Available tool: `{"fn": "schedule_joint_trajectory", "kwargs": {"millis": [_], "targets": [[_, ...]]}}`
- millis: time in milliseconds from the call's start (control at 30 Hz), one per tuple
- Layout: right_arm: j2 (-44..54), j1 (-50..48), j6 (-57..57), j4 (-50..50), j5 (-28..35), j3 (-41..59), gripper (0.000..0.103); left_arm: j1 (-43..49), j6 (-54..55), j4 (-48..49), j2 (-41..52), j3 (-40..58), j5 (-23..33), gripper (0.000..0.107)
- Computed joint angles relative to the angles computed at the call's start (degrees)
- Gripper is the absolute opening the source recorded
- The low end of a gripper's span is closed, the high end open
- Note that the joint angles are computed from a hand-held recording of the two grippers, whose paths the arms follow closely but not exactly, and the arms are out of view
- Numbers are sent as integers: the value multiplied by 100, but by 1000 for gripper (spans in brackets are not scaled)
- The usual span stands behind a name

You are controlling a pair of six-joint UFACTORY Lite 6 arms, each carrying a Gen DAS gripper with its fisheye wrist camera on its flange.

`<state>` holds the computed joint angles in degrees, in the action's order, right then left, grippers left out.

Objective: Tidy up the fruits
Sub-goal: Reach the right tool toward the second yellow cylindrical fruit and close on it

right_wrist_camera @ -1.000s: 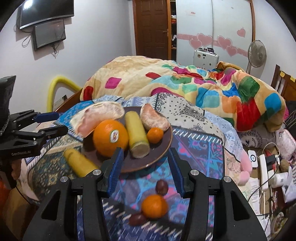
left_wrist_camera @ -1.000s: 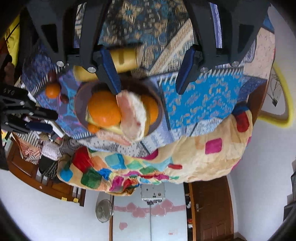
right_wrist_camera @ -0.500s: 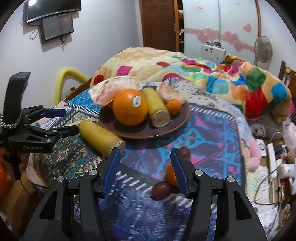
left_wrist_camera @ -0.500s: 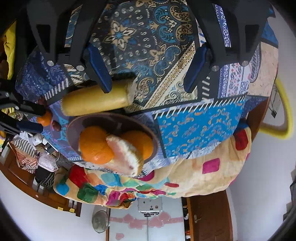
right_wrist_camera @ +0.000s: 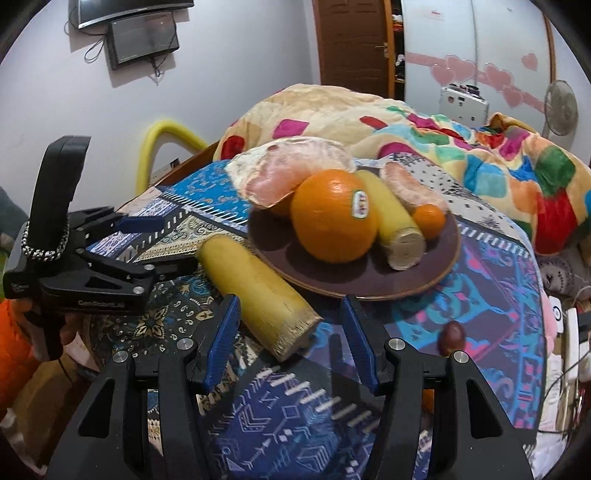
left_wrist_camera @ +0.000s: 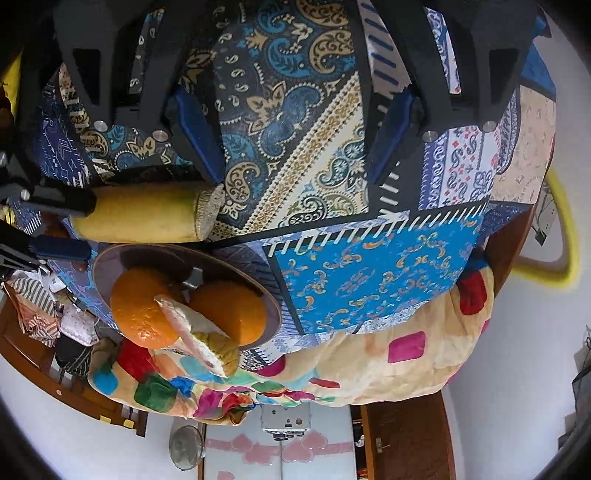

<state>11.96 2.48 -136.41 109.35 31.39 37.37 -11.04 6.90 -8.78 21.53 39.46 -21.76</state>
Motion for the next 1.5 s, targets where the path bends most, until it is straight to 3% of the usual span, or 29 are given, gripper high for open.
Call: {"fn": "schedule_joint_trajectory", "kwargs": {"millis": [100,233,533,667,867,1000,1133,1500], "targets": [[37,38,-29,-59,81,-56,53,-138,285,-268,129,162,34,80],[-94,44,-1,-222,68,-193,39,-264,89,-66,199,301,190,80],[-268,379,-187,50,-317,-237,39,-263,-429,227,-610,-470,-3,80],[-496,249,-488,210,-175,-552,36,-239,-574,268,-1120,-906,-71,80],[-1260,-491,-66,-771,-56,-1208,34,-428,-515,165,-1513,-1286,-187,80],[-1501,-513,368,-1328,-304,-1270,34,-753,-152,-297,-1613,-1442,-296,80],[-1317,-89,157,-800,-526,-1040,35,-1040,341,-893,-1720,-1563,-374,80],[-379,427,-182,-66,-570,-365,37,-1067,437,-1038,-1806,-1662,-338,80]]}}
